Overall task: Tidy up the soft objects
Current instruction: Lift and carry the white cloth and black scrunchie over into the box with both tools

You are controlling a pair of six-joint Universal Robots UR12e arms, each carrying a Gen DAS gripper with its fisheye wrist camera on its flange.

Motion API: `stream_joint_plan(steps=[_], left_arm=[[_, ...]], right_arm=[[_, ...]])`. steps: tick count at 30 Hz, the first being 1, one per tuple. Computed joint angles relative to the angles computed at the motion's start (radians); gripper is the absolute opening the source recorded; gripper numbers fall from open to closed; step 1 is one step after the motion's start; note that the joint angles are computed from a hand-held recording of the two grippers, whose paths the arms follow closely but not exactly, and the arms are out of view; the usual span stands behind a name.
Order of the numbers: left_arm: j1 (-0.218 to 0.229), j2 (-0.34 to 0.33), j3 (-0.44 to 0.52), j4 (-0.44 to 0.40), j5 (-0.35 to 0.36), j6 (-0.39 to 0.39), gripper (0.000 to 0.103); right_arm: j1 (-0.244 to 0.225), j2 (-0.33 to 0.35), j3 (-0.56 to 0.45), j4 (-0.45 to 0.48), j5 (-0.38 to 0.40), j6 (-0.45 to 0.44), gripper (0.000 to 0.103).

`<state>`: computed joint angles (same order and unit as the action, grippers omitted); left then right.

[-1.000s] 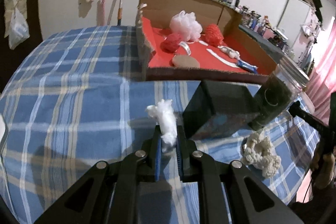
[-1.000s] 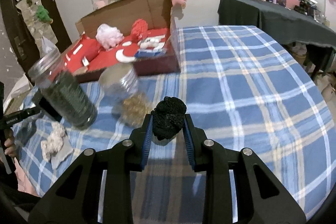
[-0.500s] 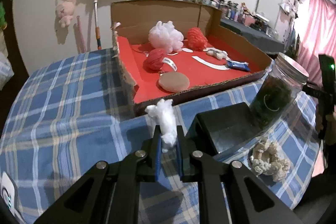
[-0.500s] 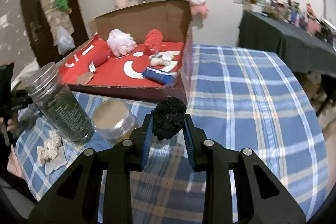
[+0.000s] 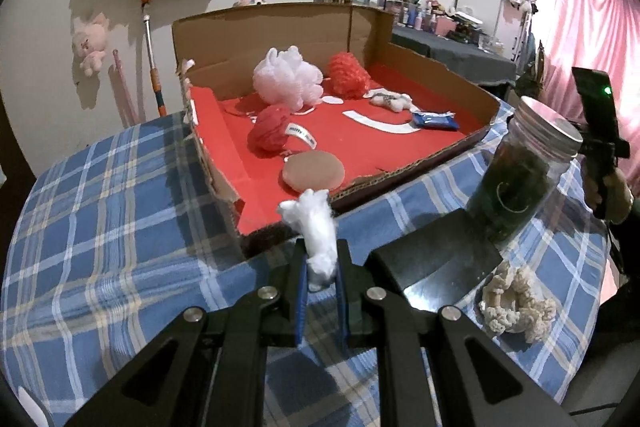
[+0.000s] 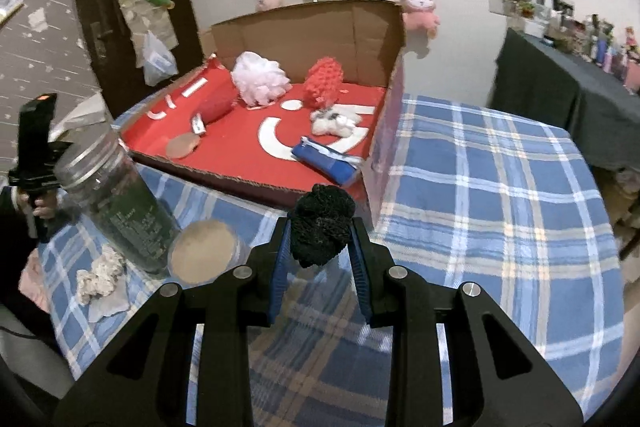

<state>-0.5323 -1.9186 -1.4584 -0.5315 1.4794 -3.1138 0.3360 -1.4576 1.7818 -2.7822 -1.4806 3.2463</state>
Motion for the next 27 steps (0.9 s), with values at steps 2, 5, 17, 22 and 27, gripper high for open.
stream_joint_plan(steps=[2, 5, 17, 22, 27], left_arm=[[0.003, -0.002, 0.006, -0.002, -0.012, 0.007, 0.013], [0.010, -0.005, 0.015, -0.005, -0.039, 0.016, 0.013], [0.012, -0.068, 0.154, -0.117, -0.153, 0.117, 0.013], [-0.007, -0.122, 0.264, -0.205, -0.137, 0.146, 0.013], [-0.025, -0.200, 0.412, -0.336, -0.109, 0.139, 0.013]], right_arm=[[-0.009, 0.002, -0.005, 0.001, 0.022, -0.008, 0.027], [-0.025, 0.007, -0.011, -0.006, 0.073, -0.011, 0.027], [-0.045, 0.066, -0.129, 0.101, 0.270, -0.098, 0.027], [-0.028, 0.118, -0.232, 0.200, 0.292, -0.137, 0.027], [-0.007, 0.181, -0.350, 0.329, 0.245, -0.165, 0.027]])
